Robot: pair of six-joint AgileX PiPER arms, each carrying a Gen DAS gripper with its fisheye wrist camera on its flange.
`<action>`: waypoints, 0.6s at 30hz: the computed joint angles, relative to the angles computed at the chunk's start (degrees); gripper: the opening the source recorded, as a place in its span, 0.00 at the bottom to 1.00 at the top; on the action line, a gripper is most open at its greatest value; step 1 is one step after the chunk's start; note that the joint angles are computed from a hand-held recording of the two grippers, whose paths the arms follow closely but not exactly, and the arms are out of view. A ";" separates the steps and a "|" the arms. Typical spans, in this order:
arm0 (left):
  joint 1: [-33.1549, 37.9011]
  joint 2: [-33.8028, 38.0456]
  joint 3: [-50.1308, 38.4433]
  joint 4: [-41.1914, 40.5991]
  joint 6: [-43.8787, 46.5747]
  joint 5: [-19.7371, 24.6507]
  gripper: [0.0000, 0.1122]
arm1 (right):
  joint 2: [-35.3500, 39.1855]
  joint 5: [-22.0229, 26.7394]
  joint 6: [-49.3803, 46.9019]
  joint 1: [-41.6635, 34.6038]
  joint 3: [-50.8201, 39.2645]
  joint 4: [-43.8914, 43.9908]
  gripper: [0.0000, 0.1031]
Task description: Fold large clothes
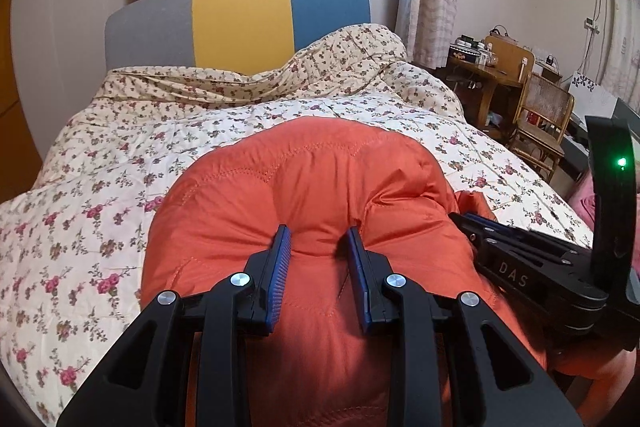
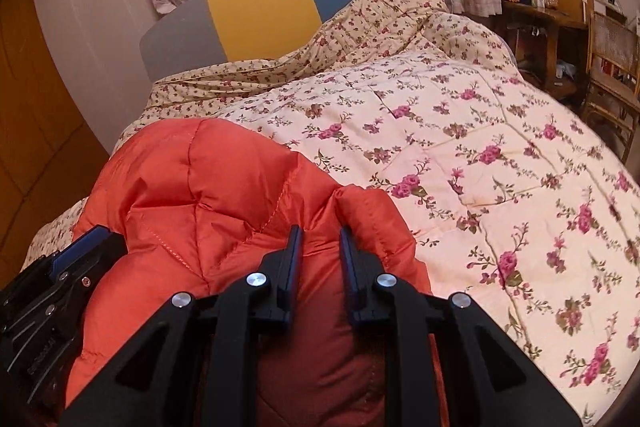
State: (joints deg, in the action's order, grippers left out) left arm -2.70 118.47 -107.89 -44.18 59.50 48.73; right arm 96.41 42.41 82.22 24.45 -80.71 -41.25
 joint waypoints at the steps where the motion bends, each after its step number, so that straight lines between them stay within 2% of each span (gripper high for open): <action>1: -0.03 0.35 -0.29 -0.23 -0.08 0.08 0.24 | 0.27 -0.58 -0.13 -0.47 0.08 0.58 0.16; 8: -0.84 0.91 1.71 -2.67 2.16 -3.23 0.24 | 2.41 -1.79 0.19 -1.69 -0.35 1.04 0.16; 12: -0.36 1.21 1.62 -4.02 3.12 -2.79 0.27 | 3.15 -0.52 2.92 -0.74 -0.46 -1.80 0.16; 14: 0.95 1.71 -1.03 -4.49 2.41 2.12 0.37 | 2.53 -1.38 3.59 -0.73 0.46 -2.31 0.16; 16: 1.30 2.55 -7.17 -1.17 -4.26 7.98 0.62 | 1.23 -3.70 5.79 -1.09 2.69 -3.42 0.17; 17: 1.18 2.19 -8.21 -0.24 -6.90 7.79 0.67 | 0.71 -4.52 6.85 -1.18 3.55 -4.04 0.17; 18: 0.77 1.32 -8.41 1.05 -10.07 5.74 0.70 | 0.37 -4.82 7.54 -1.08 3.98 -4.69 0.17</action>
